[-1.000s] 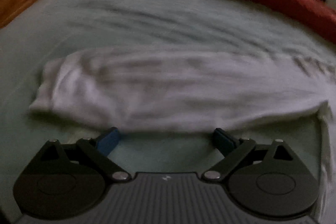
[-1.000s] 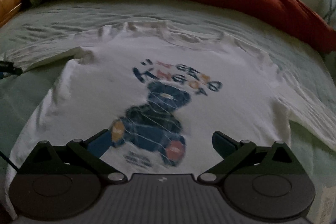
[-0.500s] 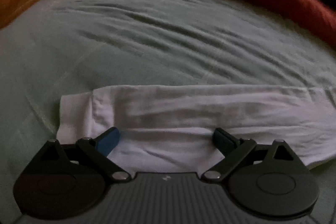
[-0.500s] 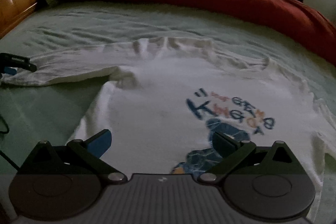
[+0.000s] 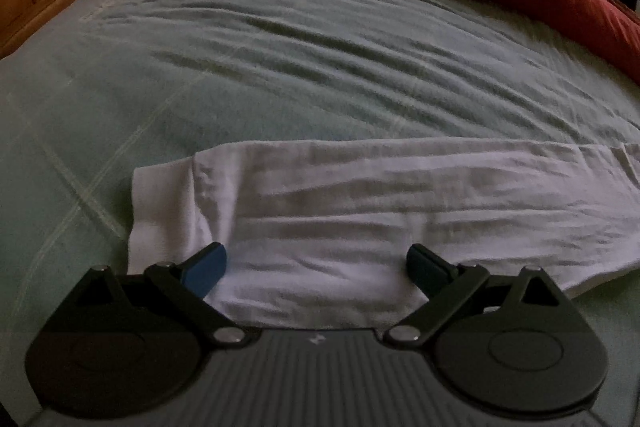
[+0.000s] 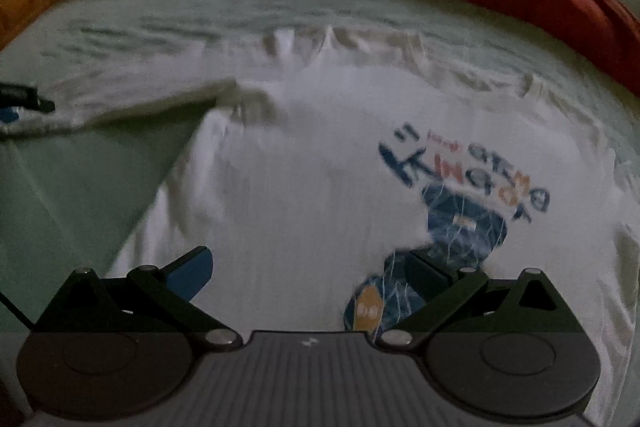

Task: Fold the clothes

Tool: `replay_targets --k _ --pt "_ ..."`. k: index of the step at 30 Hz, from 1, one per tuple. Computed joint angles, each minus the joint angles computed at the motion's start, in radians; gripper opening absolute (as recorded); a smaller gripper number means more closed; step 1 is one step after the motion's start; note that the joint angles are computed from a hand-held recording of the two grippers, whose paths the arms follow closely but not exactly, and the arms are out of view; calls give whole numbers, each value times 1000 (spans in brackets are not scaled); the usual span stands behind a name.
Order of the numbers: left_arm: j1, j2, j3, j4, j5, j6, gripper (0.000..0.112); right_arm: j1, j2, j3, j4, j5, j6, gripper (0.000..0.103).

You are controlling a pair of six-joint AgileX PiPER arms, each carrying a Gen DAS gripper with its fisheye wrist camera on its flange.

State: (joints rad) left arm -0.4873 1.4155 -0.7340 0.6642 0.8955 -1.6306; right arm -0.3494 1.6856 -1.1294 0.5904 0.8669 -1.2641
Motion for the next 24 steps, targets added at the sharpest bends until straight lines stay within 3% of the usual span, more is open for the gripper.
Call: replay_targets --k 12,19,24 --pt "-66 -33 -62 0 88 -29 97 -15 5 27 -61 5 -3 103" --pt "-89 -98 -19 6 45 -130 97 -11 5 29 -62 -1 6 103" --pt "17 -77 5 111 -27 -139 97 -7 7 27 -68 -5 11 103"
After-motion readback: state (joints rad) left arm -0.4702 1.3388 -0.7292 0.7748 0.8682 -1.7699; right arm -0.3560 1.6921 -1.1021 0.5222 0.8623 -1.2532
